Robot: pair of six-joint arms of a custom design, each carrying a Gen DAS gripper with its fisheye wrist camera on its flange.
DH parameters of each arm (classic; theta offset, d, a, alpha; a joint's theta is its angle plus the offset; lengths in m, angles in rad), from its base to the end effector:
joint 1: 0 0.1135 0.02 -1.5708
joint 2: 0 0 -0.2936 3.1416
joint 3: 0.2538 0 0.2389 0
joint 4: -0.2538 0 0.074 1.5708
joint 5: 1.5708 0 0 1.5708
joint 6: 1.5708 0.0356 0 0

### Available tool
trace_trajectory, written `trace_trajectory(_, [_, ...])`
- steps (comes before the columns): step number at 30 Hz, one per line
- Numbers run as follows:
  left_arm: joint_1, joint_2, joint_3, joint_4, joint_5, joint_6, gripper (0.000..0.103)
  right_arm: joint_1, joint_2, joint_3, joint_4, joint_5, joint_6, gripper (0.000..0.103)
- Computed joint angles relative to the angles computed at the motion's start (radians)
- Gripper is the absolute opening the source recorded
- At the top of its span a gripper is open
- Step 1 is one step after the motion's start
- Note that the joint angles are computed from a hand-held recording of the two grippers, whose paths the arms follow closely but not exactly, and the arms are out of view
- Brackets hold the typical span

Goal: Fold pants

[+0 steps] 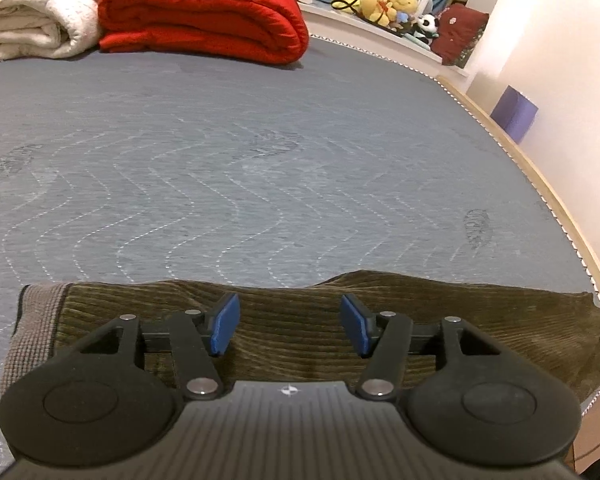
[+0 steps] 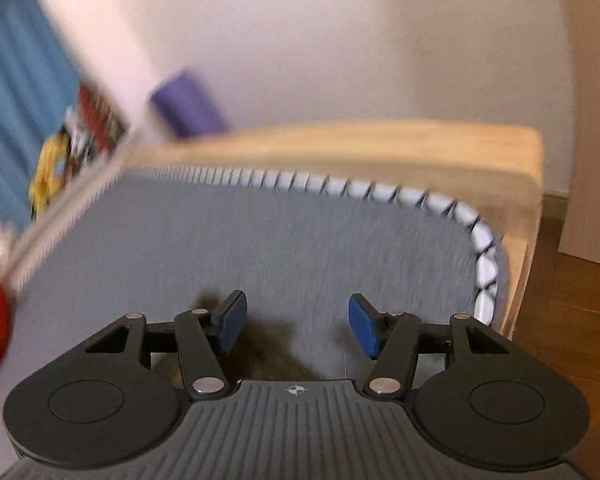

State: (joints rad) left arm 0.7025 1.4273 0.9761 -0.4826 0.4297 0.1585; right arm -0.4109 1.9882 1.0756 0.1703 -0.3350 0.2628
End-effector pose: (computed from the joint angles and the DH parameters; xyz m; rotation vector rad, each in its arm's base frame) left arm 0.2199 0.1667 0.2717 -0.4762 2.3474 -0.1450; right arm 0.3780 -0.1519 0.1629 0.5925 2.2039 0.3097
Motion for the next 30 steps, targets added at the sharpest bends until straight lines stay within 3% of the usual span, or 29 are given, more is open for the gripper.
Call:
trace_trajectory(3, [-0.022,0.001,0.003,-0.004,0.004,-0.004,0.063,0.037,0.001,0.028,-0.146,0.039,-0.170,0.057])
trace_trajectory(5, [-0.035,-0.003,0.002,-0.005,0.006,-0.005,0.066,0.057,-0.020,0.032,-0.211,0.069,-0.239,0.039])
trace_trajectory(7, [-0.044,-0.009,-0.002,0.000,0.009,-0.008,0.067,0.064,-0.053,0.025,-0.252,0.098,-0.273,0.009])
trace_trajectory(15, [-0.065,-0.020,-0.006,-0.005,0.018,-0.018,0.067,0.002,-0.129,0.024,-0.342,0.110,-0.268,0.007])
trace_trajectory(21, [-0.063,-0.024,-0.014,-0.009,0.023,-0.001,0.068,-0.022,-0.103,0.037,-0.383,0.148,-0.265,0.011])
trace_trajectory(23, [-0.058,-0.028,-0.016,-0.011,0.028,0.000,0.069,-0.052,-0.119,0.031,-0.374,0.097,-0.223,0.013])
trace_trajectory(24, [-0.056,-0.029,-0.016,-0.011,0.031,0.001,0.070,-0.067,-0.119,0.032,-0.374,0.058,-0.200,0.022])
trace_trajectory(25, [-0.056,-0.031,-0.017,-0.011,0.032,0.002,0.071,-0.082,-0.114,0.032,-0.372,0.015,-0.181,0.041])
trace_trajectory(27, [-0.060,-0.034,-0.018,-0.012,0.032,0.006,0.072,-0.090,-0.091,0.036,-0.366,-0.022,-0.165,0.062])
trace_trajectory(30, [-0.065,-0.040,-0.024,-0.014,0.029,0.014,0.072,-0.074,-0.045,0.065,-0.387,-0.044,-0.178,0.061])
